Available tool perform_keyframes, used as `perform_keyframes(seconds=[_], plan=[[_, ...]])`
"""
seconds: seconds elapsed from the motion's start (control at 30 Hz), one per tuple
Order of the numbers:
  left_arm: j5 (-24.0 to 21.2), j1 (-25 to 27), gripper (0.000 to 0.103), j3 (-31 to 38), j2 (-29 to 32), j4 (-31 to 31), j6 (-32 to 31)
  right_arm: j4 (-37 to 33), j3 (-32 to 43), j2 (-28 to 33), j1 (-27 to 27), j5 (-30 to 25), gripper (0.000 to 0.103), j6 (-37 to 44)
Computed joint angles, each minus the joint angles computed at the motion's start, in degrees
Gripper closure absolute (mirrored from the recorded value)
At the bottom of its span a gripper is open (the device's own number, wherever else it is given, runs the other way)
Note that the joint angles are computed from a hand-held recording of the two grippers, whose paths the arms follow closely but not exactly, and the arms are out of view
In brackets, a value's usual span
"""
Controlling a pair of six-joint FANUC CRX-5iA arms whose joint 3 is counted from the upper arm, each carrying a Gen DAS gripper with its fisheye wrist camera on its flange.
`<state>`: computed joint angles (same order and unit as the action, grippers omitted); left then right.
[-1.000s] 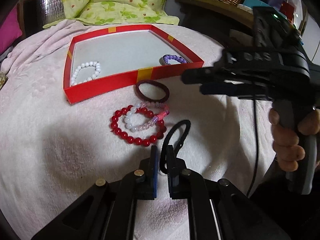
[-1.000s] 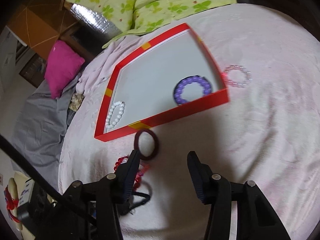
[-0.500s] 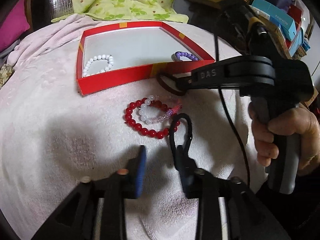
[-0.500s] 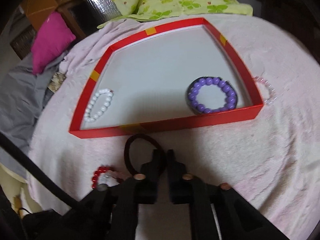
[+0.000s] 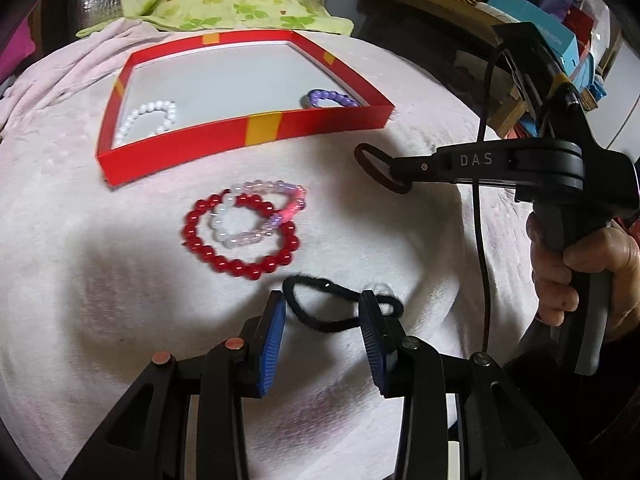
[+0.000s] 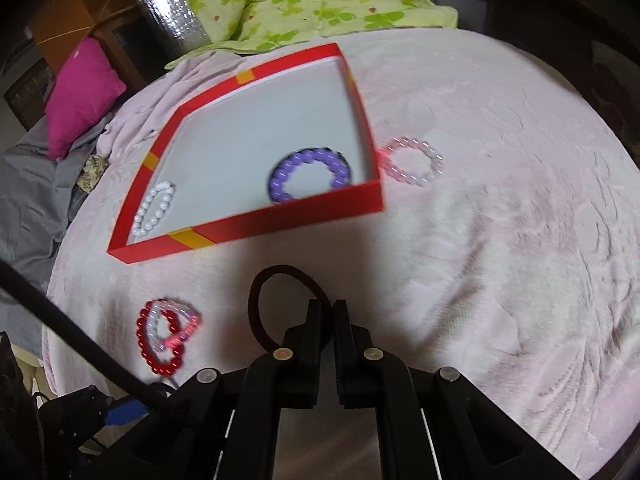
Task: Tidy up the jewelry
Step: 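Lift the black hair tie with the left tool while the right tool holds the dark red tie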
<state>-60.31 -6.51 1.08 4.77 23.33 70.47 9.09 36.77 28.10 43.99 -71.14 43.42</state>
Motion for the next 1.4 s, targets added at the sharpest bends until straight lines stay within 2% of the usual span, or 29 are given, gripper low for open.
perform_keyframes(seconds=[0.37,0.67,0.87,1.0,1.23,1.4], plan=[[1.2,-1.5,0.064,1.0,0.7,-2.0,0.5,-3.7,-0.2,-0.7,-1.3,-0.1,0.095,0.2],[1.8,-2.0,0.065,0.8,0.0,-3.4,0.5,-3.5,-0.1,-0.4,-1.3,0.0,0.095,-0.1],[1.9,-2.1,0.086,0.0,-0.4,-1.8,-1.3,-3.8,-0.6,-0.6,-1.5,0.9,0.095,-0.3],[1.8,-2.5,0.092,-0.2,-0.3,-1.2,-2.5,-3.2,-0.5,-0.5,-1.3,0.9,0.095,-0.5],[2.2,-3.0,0.09,0.1,0.0,-2.0,-1.2,-3.5,-0.8,-0.6,-1.4,1.5,0.095,-0.4],[2.6,-3.4,0.077,-0.3,0.0,-1.1,-2.1,-3.9,-1.4,-1.1,-1.6,1.9,0.095,-0.1]])
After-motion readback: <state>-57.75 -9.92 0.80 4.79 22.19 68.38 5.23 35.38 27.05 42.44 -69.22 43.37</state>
